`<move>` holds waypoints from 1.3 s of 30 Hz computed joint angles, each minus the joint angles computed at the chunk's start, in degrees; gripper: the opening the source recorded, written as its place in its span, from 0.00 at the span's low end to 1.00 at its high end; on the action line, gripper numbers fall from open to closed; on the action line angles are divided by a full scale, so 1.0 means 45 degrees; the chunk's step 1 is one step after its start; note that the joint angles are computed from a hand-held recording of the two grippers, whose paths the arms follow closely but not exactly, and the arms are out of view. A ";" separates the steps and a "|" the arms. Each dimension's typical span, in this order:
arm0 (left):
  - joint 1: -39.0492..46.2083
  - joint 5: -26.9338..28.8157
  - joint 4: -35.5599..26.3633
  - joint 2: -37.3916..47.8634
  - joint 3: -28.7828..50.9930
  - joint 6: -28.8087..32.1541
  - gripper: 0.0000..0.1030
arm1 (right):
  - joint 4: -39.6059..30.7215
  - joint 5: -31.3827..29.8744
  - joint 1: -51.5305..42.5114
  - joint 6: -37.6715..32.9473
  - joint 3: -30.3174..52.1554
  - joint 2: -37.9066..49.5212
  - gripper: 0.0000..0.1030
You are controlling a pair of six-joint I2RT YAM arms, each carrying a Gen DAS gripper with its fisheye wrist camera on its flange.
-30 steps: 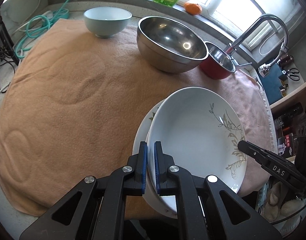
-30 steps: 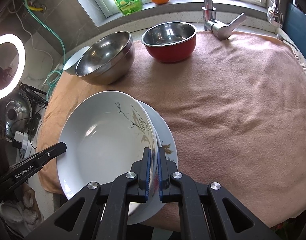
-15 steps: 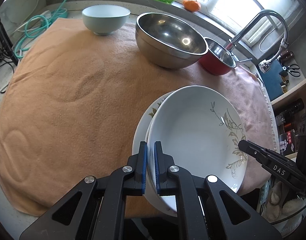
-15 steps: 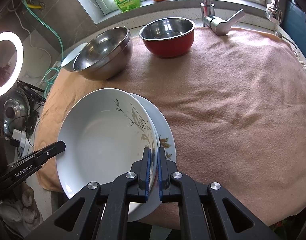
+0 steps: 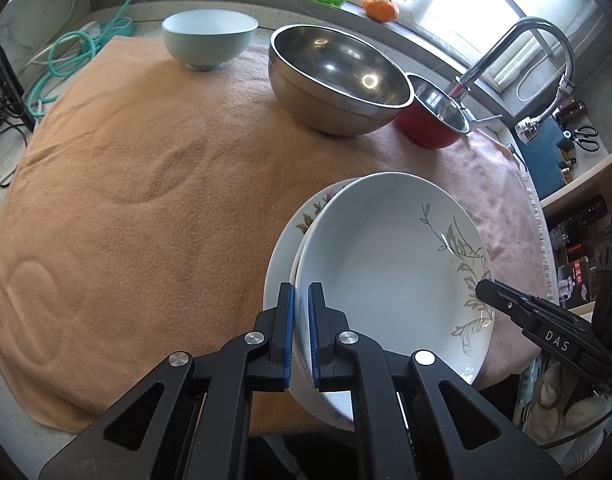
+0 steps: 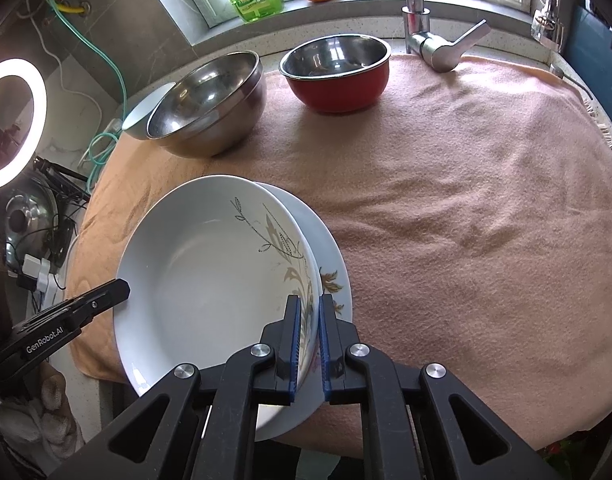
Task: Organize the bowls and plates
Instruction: 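Lower the leaf-pattern plate into the floral plate stack with both grippers, then open both grippers and move them to the large steel bowl rim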
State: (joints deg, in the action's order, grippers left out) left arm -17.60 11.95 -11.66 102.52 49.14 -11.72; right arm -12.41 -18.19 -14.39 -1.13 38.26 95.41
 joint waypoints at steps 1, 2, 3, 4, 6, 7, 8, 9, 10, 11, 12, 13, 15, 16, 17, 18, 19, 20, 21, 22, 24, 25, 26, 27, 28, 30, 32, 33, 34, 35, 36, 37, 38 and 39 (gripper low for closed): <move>0.0016 0.0012 -0.0006 -0.0032 -0.0011 0.0021 0.05 | 0.0000 0.0001 -0.0001 0.0002 0.0008 0.0006 0.09; 0.0040 0.0034 -0.0007 -0.0069 -0.0027 0.0029 0.05 | 0.0007 -0.0001 -0.0014 -0.0002 -0.0002 -0.0003 0.09; 0.0071 0.0066 0.0004 -0.0115 -0.0050 0.0013 0.05 | 0.0008 -0.0003 -0.0030 -0.0010 -0.0012 -0.0020 0.09; 0.0106 0.0098 0.0001 -0.0167 -0.0071 0.0008 0.05 | 0.0022 -0.0016 -0.0040 -0.0008 -0.0047 -0.0057 0.09; 0.0172 0.0163 -0.0005 -0.0251 -0.0092 0.0027 0.05 | 0.0019 -0.0054 -0.0101 -0.0016 -0.0113 -0.0205 0.09; 0.0208 0.0186 -0.0018 -0.0291 -0.0100 0.0049 0.05 | 0.0019 -0.0036 -0.0106 -0.0020 -0.0154 -0.0319 0.09; 0.0251 0.0210 -0.0026 -0.0348 -0.0125 0.0051 0.05 | 0.0015 -0.0014 -0.0116 -0.0032 -0.0183 -0.0432 0.09; 0.0281 0.0226 -0.0026 -0.0396 -0.0146 0.0055 0.05 | 0.0017 0.0014 -0.0111 -0.0024 -0.0215 -0.0544 0.09; 0.0294 0.0203 -0.0039 -0.0441 -0.0154 0.0074 0.05 | 0.0012 0.0040 -0.0109 -0.0018 -0.0250 -0.0643 0.09; 0.0333 0.0205 -0.0050 -0.0479 -0.0163 0.0101 0.05 | 0.0000 0.0047 -0.0123 -0.0014 -0.0258 -0.0705 0.09; 0.0375 0.0244 -0.0076 -0.0519 -0.0166 0.0106 0.05 | -0.0002 0.0041 -0.0134 0.0020 -0.0279 -0.0765 0.09; 0.0415 0.0302 -0.0107 -0.0570 -0.0172 0.0121 0.05 | -0.0024 0.0015 -0.0160 0.0035 -0.0286 -0.0804 0.09; 0.0483 0.0343 -0.0160 -0.0700 -0.0191 0.0149 0.05 | -0.0056 -0.0026 -0.0203 0.0051 -0.0303 -0.0874 0.09; 0.0520 0.0330 -0.0181 -0.0766 -0.0198 0.0132 0.05 | -0.0065 -0.0040 -0.0199 0.0082 -0.0316 -0.0918 0.09; 0.0568 0.0340 -0.0211 -0.0808 -0.0183 0.0137 0.05 | -0.0070 -0.0055 -0.0206 0.0102 -0.0330 -0.0968 0.09; 0.0622 0.0330 -0.0247 -0.0847 -0.0164 0.0176 0.05 | -0.0050 -0.0059 -0.0200 0.0142 -0.0354 -0.1031 0.09; 0.0672 0.0293 -0.0266 -0.0874 -0.0139 0.0180 0.05 | -0.0026 -0.0060 -0.0196 0.0171 -0.0391 -0.1104 0.09; 0.0753 0.0314 -0.0299 -0.0905 -0.0121 0.0199 0.05 | -0.0031 -0.0066 -0.0197 0.0172 -0.0381 -0.1133 0.09; 0.0845 0.0367 -0.0368 -0.0936 -0.0099 0.0263 0.05 | -0.0048 -0.0052 -0.0182 0.0179 -0.0356 -0.1157 0.10; 0.0916 0.0374 -0.0423 -0.0959 -0.0064 0.0322 0.05 | -0.0046 -0.0034 -0.0168 0.0198 -0.0332 -0.1196 0.10; 0.1033 0.0328 -0.0463 -0.0989 -0.0018 0.0404 0.06 | 0.0009 -0.0004 -0.0138 0.0280 -0.0330 -0.1306 0.10; 0.1103 0.0326 -0.0504 -0.0982 0.0031 0.0460 0.06 | 0.0012 -0.0031 -0.0122 0.0328 -0.0331 -0.1367 0.11; 0.1181 0.0345 -0.0529 -0.0987 0.0058 0.0488 0.06 | 0.0020 -0.0084 -0.0115 0.0371 -0.0325 -0.1403 0.12; 0.1255 0.0372 -0.0580 -0.0960 0.0138 0.0506 0.06 | 0.0037 -0.0119 -0.0093 0.0435 -0.0320 -0.1437 0.14; 0.1332 0.0396 -0.0620 -0.0935 0.0198 0.0554 0.06 | 0.0079 -0.0160 -0.0070 0.0504 -0.0344 -0.1487 0.14; 0.1467 0.0439 -0.0710 -0.0890 0.0313 0.0686 0.06 | 0.0193 -0.0125 0.0004 0.0678 -0.0395 -0.1595 0.14; 0.1611 0.0496 -0.0753 -0.0853 0.0414 0.0812 0.06 | 0.0318 -0.0007 0.0107 0.0859 -0.0401 -0.1663 0.14; 0.1704 0.0531 -0.0782 -0.0842 0.0466 0.0881 0.06 | 0.0376 0.0064 0.0157 0.0964 -0.0384 -0.1692 0.14; 0.1786 0.0568 -0.0821 -0.0808 0.0544 0.0932 0.06 | 0.0483 0.0136 0.0196 0.1073 -0.0395 -0.1731 0.14; 0.1859 0.0608 -0.0877 -0.0767 0.0640 0.0990 0.06 | 0.0591 0.0181 0.0226 0.1191 -0.0401 -0.1768 0.14; 0.1962 0.0647 -0.0912 -0.0754 0.0703 0.1070 0.06 | 0.0677 0.0137 0.0234 0.1325 -0.0414 -0.1820 0.14; 0.2045 0.0677 -0.0949 -0.0725 0.0781 0.1130 0.06 | 0.0760 -0.0007 0.0204 0.1458 -0.0420 -0.1858 0.14; 0.2150 0.0738 -0.0992 -0.0668 0.0878 0.1218 0.06 | 0.0808 -0.0093 0.0211 0.1582 -0.0400 -0.1895 0.14; 0.2237 0.0779 -0.1050 -0.0602 0.0998 0.1292 0.06 | 0.0795 -0.0089 0.0270 0.1652 -0.0342 -0.1937 0.14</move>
